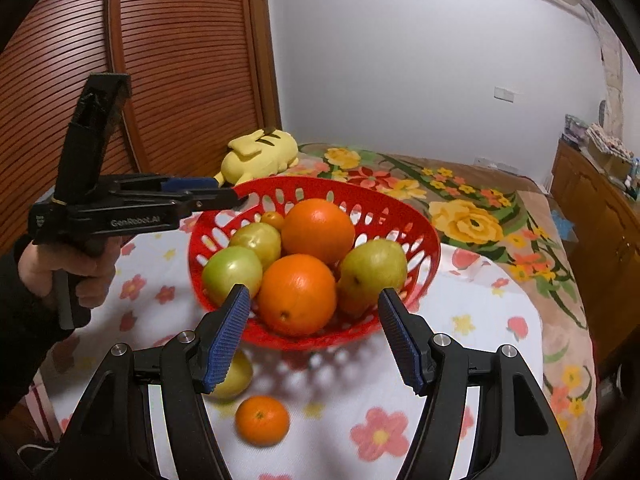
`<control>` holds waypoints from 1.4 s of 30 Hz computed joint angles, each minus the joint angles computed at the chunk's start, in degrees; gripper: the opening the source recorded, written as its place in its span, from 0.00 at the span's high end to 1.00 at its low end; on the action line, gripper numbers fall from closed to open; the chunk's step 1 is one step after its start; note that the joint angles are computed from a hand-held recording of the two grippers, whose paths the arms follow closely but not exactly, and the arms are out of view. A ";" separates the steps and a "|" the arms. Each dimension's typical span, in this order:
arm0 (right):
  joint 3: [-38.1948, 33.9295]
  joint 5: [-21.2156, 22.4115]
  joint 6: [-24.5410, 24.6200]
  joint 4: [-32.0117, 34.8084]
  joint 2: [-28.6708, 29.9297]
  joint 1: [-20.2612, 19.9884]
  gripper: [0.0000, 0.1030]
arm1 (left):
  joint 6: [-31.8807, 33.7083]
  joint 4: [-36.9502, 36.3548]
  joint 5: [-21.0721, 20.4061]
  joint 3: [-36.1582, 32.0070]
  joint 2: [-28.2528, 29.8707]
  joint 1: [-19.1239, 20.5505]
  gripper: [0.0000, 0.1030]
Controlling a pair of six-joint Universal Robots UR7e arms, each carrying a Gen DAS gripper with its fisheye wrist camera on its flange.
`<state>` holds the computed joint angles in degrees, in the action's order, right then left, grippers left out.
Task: Organize fruits
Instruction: 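Withdraw both tools toward the remaining yellow fruit and tangerine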
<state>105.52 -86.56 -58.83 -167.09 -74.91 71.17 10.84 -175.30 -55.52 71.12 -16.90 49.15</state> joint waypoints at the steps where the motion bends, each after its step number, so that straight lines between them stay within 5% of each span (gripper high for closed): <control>1: 0.92 0.16 0.07 -0.39 -0.60 -0.24 0.34 | -0.06 -0.42 0.20 0.81 -0.42 -0.26 0.54; 22: 11.80 1.13 0.23 -5.40 -6.07 -4.22 0.34 | -4.88 -10.25 -0.71 21.02 -7.47 -4.81 0.48; 42: 9.61 -5.78 -0.13 -3.72 0.81 -3.82 0.44 | -9.15 -8.43 -2.39 23.43 -4.48 -2.85 0.48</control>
<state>115.13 -92.34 -58.96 -170.81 -74.10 67.35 1.69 -183.73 -57.91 94.55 -21.38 46.30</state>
